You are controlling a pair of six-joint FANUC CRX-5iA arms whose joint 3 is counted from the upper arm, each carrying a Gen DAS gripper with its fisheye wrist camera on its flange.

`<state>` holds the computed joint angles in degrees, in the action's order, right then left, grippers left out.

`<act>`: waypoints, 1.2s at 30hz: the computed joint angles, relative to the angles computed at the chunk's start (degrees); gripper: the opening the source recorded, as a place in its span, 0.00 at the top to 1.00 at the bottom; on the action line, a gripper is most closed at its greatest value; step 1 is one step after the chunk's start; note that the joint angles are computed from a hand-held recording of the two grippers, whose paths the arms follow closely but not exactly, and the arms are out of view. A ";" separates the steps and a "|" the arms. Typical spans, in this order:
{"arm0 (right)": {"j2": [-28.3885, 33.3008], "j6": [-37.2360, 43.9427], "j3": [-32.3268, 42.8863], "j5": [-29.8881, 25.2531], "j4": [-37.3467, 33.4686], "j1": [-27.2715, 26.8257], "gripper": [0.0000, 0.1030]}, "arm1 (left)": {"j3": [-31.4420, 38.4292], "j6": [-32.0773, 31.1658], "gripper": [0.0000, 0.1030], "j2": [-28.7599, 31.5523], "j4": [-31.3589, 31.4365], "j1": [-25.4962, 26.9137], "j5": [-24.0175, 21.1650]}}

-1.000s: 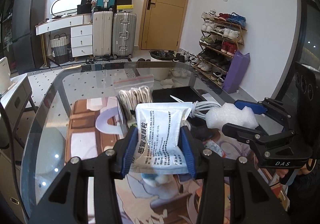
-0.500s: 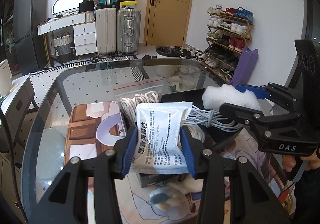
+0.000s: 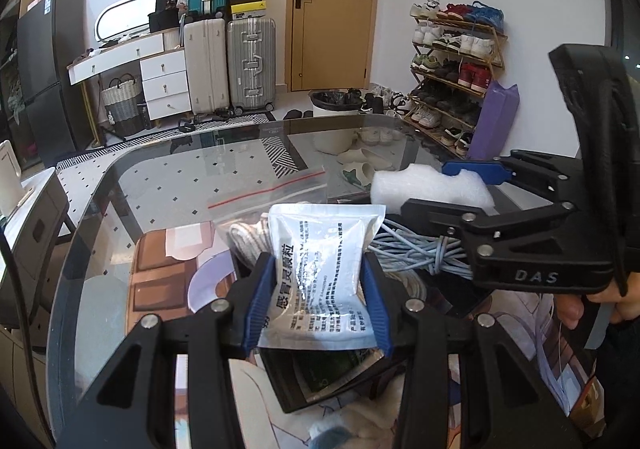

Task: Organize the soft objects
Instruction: 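Place the sachet into the black box with left while right places the foam sleeve in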

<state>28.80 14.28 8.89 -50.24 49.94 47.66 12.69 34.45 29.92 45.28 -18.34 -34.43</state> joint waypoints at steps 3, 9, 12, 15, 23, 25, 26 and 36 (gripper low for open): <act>0.57 1.13 0.45 0.35 -1.24 -0.54 0.35 | 0.52 0.88 0.58 0.32 -1.85 -0.25 0.17; 1.50 1.78 0.80 0.81 -1.67 -0.97 0.35 | 0.62 1.17 0.58 0.59 -2.78 -0.43 0.42; 2.46 2.03 1.68 -0.41 -1.18 -0.66 0.35 | -0.88 -1.22 0.58 0.16 -0.82 -0.38 0.91; 2.73 1.85 1.78 -0.62 -1.03 -0.49 0.35 | -1.43 -2.91 0.58 0.16 0.75 -0.29 1.06; 2.11 1.03 0.41 -0.15 0.47 0.03 0.23 | -0.52 -3.76 0.53 0.97 3.03 0.19 -1.54; 1.41 0.28 -0.61 -0.29 1.47 0.29 0.23 | 0.12 -3.72 0.52 1.47 3.58 0.46 -3.60; 0.84 -0.45 -1.38 -0.26 1.90 0.38 0.22 | 0.05 -3.91 0.51 1.48 3.90 0.46 -3.96; -8.46 -16.70 -14.69 1.42 10.10 1.85 0.02 | -6.52 -8.14 0.31 -2.36 11.75 0.92 -2.83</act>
